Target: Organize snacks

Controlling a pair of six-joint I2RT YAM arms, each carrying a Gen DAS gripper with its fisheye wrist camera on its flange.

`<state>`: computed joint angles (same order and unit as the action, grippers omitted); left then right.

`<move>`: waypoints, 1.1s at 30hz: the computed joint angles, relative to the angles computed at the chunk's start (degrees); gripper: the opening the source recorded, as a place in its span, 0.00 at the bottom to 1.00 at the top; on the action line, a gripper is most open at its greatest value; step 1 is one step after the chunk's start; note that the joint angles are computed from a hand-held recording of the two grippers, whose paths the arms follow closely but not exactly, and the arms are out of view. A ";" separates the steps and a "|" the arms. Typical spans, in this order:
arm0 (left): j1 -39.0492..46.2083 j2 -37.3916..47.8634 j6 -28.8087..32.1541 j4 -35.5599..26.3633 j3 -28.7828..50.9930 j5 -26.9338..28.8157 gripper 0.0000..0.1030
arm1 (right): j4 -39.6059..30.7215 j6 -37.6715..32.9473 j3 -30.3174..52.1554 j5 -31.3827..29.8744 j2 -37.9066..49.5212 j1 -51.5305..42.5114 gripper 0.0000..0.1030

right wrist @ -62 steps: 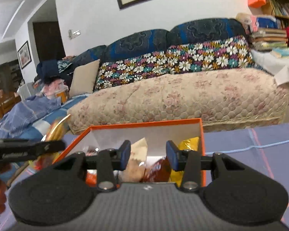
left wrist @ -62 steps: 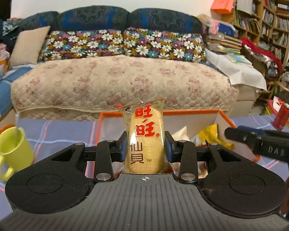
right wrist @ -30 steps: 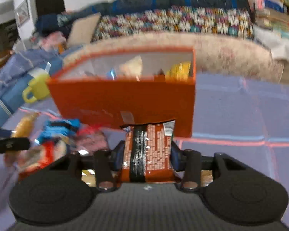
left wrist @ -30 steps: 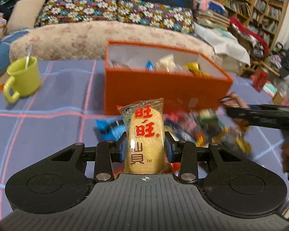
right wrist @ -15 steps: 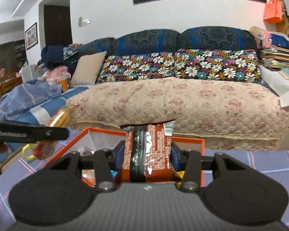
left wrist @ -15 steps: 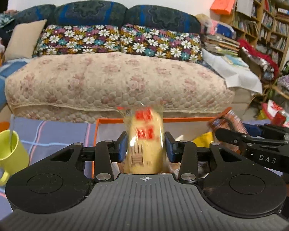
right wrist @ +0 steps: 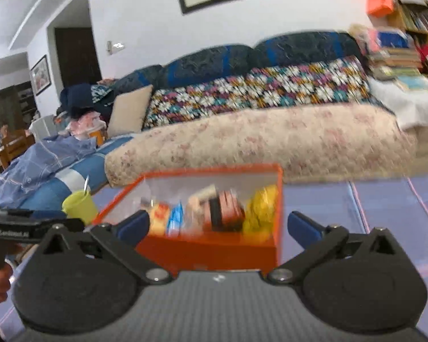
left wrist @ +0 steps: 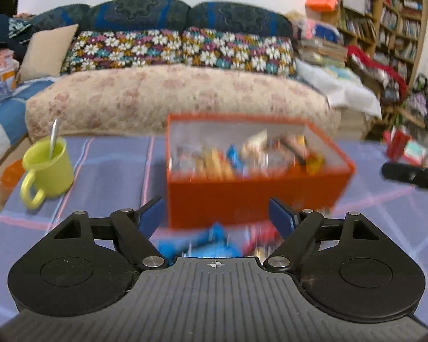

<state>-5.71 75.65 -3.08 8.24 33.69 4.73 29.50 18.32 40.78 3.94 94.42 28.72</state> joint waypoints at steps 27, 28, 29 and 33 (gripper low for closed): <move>-4.22 9.45 6.96 8.25 -12.11 -2.93 0.26 | 1.44 4.04 -11.19 4.63 4.73 3.20 1.00; -4.14 8.71 7.47 7.92 -12.57 -2.61 0.26 | 1.65 3.83 -11.14 4.20 5.10 3.14 1.00; -3.97 8.19 7.99 7.81 -12.98 -2.35 0.27 | 2.17 3.60 -11.18 3.79 5.38 3.14 0.99; -2.88 8.01 7.25 6.70 -12.52 -1.00 0.30 | 2.06 3.50 -9.43 3.69 7.15 3.88 0.99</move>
